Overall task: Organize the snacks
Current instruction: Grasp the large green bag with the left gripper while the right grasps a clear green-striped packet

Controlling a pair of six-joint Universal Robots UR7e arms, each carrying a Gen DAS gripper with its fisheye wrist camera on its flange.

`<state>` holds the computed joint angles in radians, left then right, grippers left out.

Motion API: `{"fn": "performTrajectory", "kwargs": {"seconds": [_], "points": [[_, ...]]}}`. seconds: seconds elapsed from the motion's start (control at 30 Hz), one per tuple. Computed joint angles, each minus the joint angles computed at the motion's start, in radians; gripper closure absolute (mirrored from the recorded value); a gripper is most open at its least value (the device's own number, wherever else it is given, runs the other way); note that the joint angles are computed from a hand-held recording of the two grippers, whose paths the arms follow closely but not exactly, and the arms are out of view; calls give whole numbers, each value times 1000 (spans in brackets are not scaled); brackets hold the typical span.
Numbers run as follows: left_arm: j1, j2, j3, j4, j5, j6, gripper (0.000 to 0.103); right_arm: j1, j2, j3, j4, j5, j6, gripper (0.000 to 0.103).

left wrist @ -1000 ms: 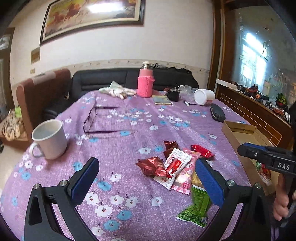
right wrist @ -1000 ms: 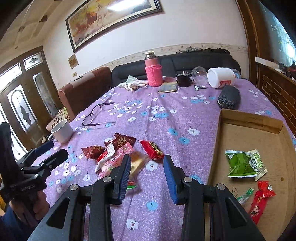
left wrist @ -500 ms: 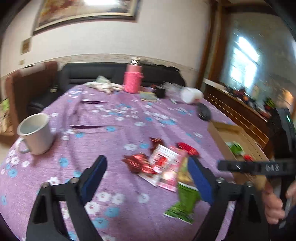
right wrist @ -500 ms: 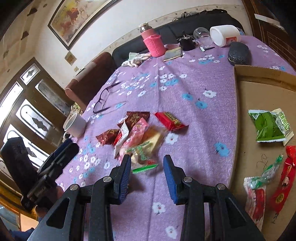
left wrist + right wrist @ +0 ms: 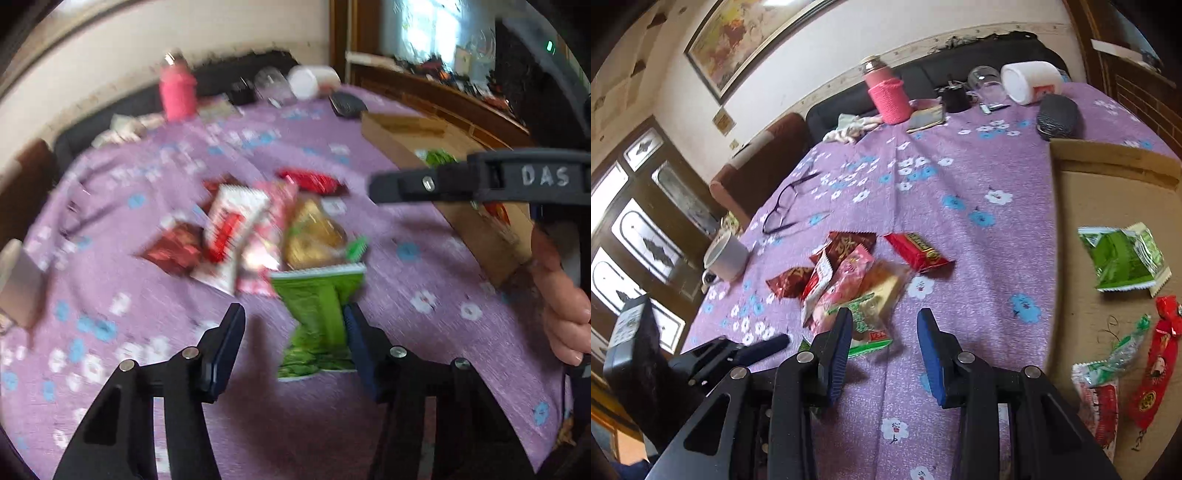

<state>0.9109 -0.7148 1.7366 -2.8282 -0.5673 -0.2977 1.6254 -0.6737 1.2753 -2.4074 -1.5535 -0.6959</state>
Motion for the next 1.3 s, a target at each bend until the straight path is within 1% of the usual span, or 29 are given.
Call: {"fn": "performTrajectory", "kwargs": {"seconds": [0.1, 0.13, 0.17, 0.2, 0.23, 0.3, 0.37, 0.43, 0.5, 0.53, 0.57, 0.6, 0.63, 0.7, 0.8, 1.03, 1.13, 1.3], "points": [[5, 4, -12, 36, -22, -14, 49, 10, 6, -4, 14, -27, -10, 64], [5, 4, -11, 31, -21, -18, 52, 16, 10, -9, 19, -42, -17, 64], [4, 5, -9, 31, -12, -27, 61, 23, 16, -17, 27, -57, -22, 64], [2, 3, -4, 31, 8, -49, 67, 31, 20, -26, 38, -68, -26, 64], [4, -2, -1, 27, 11, -64, 71, 37, 25, -33, 49, -73, -32, 64], [10, -11, 5, 10, 2, -79, 72, 49, 38, -55, 85, -80, -56, 64], [10, -15, 7, 19, 18, -102, 72, 58, 54, -62, 83, -96, -74, 64], [10, -24, 17, 3, 12, -110, 73, 61, 68, -62, 73, -115, -77, 64], [9, -28, 23, -7, 16, -115, 73, 55, 75, -57, 74, -115, -88, 64], [9, -30, 25, -10, 18, -119, 73, 54, 74, -45, 56, -121, -95, 65], [8, -30, 26, -13, 19, -120, 73, 54, 74, -33, 32, -135, -104, 72], [7, -30, 27, -18, 23, -121, 73, 52, 72, -22, 11, -137, -114, 73], [5, -29, 30, -33, 29, -116, 73, 47, 68, -15, 2, -120, -114, 74], [1, -27, 35, -63, 39, -104, 73, 40, 59, -9, -6, -95, -116, 79], [-2, -28, 42, -115, 42, -85, 73, 33, 49, 3, -33, -69, -121, 79], [-7, -21, 46, -207, 51, -34, 73, 24, 32, 16, -73, -16, -92, 80], [-12, -13, 49, -256, 51, 3, 73, 20, 29, 15, -89, -5, -72, 80], [-17, -4, 46, -283, 59, 34, 73, 15, 30, 3, -87, 4, -42, 80]]}}
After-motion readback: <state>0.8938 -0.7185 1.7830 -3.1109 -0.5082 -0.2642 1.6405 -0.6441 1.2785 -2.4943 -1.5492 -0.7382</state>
